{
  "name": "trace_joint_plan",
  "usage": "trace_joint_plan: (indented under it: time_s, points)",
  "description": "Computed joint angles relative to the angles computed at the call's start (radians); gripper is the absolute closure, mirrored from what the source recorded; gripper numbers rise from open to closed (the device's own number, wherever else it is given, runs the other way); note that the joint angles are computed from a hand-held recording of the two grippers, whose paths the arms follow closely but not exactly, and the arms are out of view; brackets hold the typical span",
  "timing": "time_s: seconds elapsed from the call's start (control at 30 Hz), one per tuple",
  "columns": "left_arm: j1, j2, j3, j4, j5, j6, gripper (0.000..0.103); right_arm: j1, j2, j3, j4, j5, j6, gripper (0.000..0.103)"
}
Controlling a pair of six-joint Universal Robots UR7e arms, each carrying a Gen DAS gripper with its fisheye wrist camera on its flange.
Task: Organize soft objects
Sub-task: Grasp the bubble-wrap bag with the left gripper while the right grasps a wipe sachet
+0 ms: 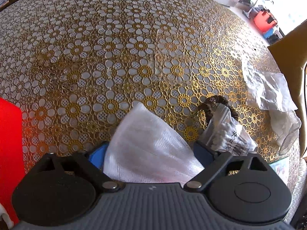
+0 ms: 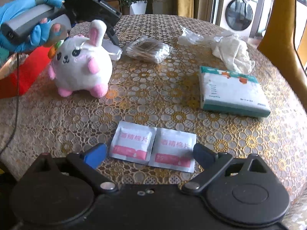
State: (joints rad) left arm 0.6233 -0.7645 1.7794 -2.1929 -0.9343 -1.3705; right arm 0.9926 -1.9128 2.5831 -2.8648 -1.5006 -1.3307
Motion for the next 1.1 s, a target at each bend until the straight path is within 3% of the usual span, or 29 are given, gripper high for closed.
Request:
trace_joint_plan:
  time_s: [0.1,0.27,0.47,0.57,0.7,0.83,1.1]
  points:
    - [-0.005,0.007,-0.008,0.023,0.013,0.002,0.020,-0.001,0.008,0.013,-0.039,0.002,-0.021,0.008]
    - [-0.013,0.010,-0.009,0.040,0.029,-0.001,0.042,-0.006,-0.001,0.019,-0.039,0.019,-0.032,0.018]
    - [-0.028,-0.013,0.018,0.037,0.057,-0.012,0.063,-0.016,-0.009,0.021,-0.054,0.037,-0.019,0.035]
    - [-0.036,-0.027,0.036,0.021,0.075,-0.017,0.070,-0.014,-0.010,0.022,-0.073,0.036,-0.009,0.051]
    - [-0.050,-0.045,0.053,0.019,0.097,-0.031,0.074,-0.019,-0.012,0.014,-0.074,0.043,0.014,0.068]
    - [-0.064,-0.076,0.077,0.029,0.107,-0.056,0.077,-0.034,-0.030,0.007,-0.044,0.062,0.017,0.077]
    - [-0.120,-0.152,0.128,0.079,0.120,-0.136,0.077,-0.060,-0.109,0.021,0.009,0.121,-0.009,0.082]
